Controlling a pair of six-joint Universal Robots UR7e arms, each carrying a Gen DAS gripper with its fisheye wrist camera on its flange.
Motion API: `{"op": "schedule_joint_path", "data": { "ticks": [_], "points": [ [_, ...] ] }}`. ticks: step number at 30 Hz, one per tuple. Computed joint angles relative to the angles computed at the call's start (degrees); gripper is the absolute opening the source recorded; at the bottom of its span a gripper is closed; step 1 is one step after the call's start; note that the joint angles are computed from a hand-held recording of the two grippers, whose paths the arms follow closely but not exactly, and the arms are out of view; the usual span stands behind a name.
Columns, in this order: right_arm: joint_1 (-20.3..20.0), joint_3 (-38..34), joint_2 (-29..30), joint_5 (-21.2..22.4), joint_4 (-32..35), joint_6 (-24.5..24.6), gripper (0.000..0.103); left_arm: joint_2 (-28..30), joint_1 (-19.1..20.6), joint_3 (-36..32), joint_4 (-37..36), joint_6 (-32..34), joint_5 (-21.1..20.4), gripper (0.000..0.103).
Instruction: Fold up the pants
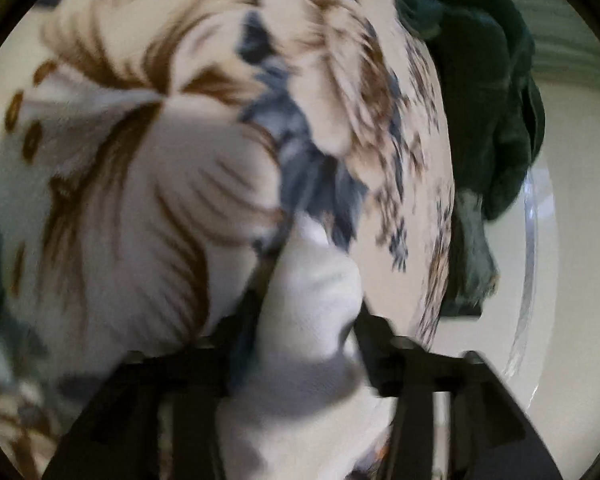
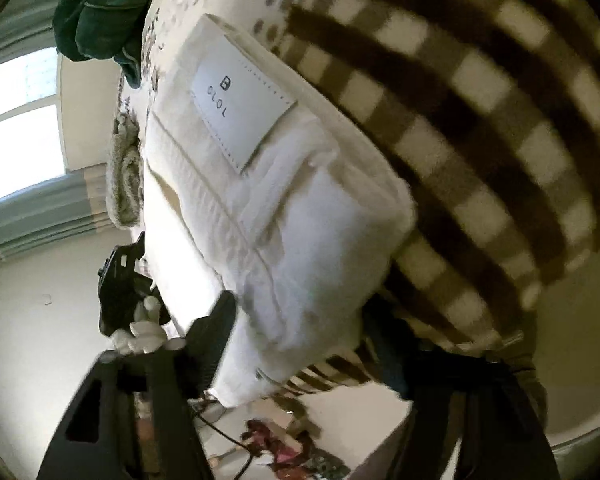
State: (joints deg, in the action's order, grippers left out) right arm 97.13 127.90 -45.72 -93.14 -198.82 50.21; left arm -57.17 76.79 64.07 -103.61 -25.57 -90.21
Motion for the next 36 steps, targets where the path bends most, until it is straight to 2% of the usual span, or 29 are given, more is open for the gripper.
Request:
{"op": "schedule_joint_path", "data": {
  "ticks": [2, 3, 6, 8, 12, 15, 17, 19, 21, 23, 25, 29, 32, 36],
  "points": [
    [-1.6, 0.2, 2.4, 2.2, -5.3, -0.2, 0.073, -0.8, -1.0, 0.3, 1.9, 2.3, 1.0, 0.08],
    [-2.0, 0.2, 3.3, 2.7, -6.9, -0.3, 0.076, -1.1, -1.5, 0.5, 2.9, 3.4, 1.9, 0.082],
    [-2.3, -0.2, 4.6, 3.8, -9.3, -0.9, 0.085, -2.7, -3.6, 1.9, 7.2, 8.5, 5.0, 0.083],
    [-1.5, -0.8, 4.5, 3.6, -8.5, -1.7, 0.085, -3.7, -3.8, 3.5, 8.7, 10.4, 4.9, 0.083],
    [-1.5, -1.2, 6.0, 10.3, -14.5, -4.0, 0.083, -6.1, -3.3, 8.7, 7.8, 11.9, 4.6, 0.083],
    [-0.2, -3.3, 4.8, 5.1, -5.6, -6.6, 0.083, -6.6, -3.1, 10.2, 5.5, 11.6, 3.8, 0.083],
    [-0.7, -4.2, 5.9, 4.1, -5.3, -4.8, 0.08, -6.7, -3.2, 10.4, 5.1, 11.7, 3.5, 0.083],
    [0.3, -4.9, 5.6, 1.3, -4.3, -3.6, 0.07, -6.7, -3.6, 10.4, 4.8, 12.2, 3.4, 0.081],
    [2.0, -4.5, 4.8, -2.2, -4.0, -3.9, 0.049, -7.3, -4.1, 11.0, 3.6, 13.0, 3.4, 0.06],
    [3.8, -4.1, 4.3, -5.1, -4.3, -3.4, 0.041, -8.2, -4.4, 11.6, 2.6, 13.6, 3.2, 0.044],
    [5.3, -4.6, 3.8, -7.1, -3.4, -2.9, 0.038, -9.4, -4.6, 12.2, 1.7, 13.2, 2.4, 0.039],
    [9.5, -8.0, 1.5, -12.1, 4.0, -3.9, 0.036, -10.5, -5.3, 11.7, 2.2, 12.7, 1.8, 0.036],
    [11.2, -8.7, -0.7, -12.9, 7.1, -4.8, 0.035, -10.7, -6.2, 9.9, 3.5, 12.1, 1.4, 0.036],
    [14.5, -13.1, -2.3, -14.2, 13.2, -4.7, 0.035, -10.8, -7.6, 6.1, 5.7, 11.5, 1.0, 0.036]
  ]
}}
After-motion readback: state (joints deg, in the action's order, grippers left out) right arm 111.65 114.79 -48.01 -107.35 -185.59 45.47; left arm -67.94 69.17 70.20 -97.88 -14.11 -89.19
